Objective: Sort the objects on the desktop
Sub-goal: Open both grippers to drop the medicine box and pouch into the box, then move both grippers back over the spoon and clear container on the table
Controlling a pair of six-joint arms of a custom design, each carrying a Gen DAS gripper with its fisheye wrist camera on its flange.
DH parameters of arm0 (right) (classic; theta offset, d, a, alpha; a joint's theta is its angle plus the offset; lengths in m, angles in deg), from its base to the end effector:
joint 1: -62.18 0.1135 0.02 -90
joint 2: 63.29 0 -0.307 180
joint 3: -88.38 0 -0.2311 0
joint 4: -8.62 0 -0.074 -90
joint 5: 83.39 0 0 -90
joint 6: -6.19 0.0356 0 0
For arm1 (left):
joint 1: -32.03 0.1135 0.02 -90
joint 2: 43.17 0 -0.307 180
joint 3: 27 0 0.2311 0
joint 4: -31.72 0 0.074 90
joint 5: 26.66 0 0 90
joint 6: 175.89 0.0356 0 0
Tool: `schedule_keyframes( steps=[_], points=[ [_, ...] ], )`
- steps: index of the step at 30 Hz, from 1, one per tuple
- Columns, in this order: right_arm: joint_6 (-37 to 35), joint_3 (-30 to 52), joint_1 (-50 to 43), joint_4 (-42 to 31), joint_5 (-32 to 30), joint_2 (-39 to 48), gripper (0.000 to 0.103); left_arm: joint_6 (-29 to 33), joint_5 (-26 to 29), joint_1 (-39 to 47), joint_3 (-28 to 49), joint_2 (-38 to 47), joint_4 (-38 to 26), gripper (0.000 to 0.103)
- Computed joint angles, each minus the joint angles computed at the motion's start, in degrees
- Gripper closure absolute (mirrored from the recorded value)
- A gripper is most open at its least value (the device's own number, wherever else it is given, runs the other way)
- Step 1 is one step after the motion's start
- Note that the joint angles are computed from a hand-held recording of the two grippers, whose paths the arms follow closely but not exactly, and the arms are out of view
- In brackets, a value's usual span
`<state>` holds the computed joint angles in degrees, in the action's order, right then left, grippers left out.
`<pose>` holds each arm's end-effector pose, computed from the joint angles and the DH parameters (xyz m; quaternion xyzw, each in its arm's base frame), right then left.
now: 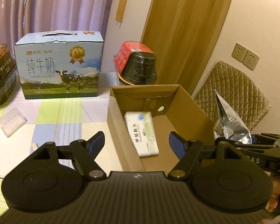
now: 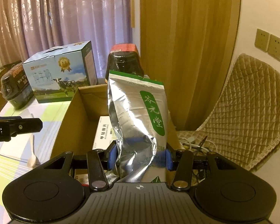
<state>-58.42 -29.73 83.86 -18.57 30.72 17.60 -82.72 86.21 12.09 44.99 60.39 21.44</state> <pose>0.2503 0.0839 0.2645 0.1072 0.9043 -0.0320 0.4119 0.3416 -0.1387 0.2197 0.2585 0.8606 -0.2374 0.3692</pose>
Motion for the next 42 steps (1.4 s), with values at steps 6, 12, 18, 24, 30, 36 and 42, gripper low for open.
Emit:
schedule_keyframes(
  steps=[6,12,18,24,30,36,42],
  points=[
    [-0.4,1.6,0.1,1.6,-0.5,2.6,0.057,0.4,0.7,1.3,0.1,-0.1,-0.6,0.03],
    [-0.9,2.1,-2.5,5.6,-2.1,4.1,0.043,1.0,1.1,2.1,0.1,0.0,-0.7,0.028],
    [-1.9,1.5,-1.9,6.2,-0.6,3.2,0.04,1.8,1.2,2.7,-0.1,0.3,-0.8,0.027],
    [-0.3,1.1,-1.0,4.6,-0.2,2.1,0.035,2.2,1.2,2.8,-0.8,0.1,-0.6,0.025],
    [0.2,2.4,0.7,2.1,1.1,0.8,0.031,3.4,1.3,3.2,-1.6,-0.6,-0.6,0.023],
    [0.8,4.9,3.5,-0.6,3.3,0.6,0.024,5.5,1.6,5.0,-2.1,-1.4,-1.0,0.022],
    [1.5,8.1,6.8,-1.8,4.5,2.4,0.022,6.4,3.1,8.5,-1.4,-1.7,-1.7,0.017]
  ],
)
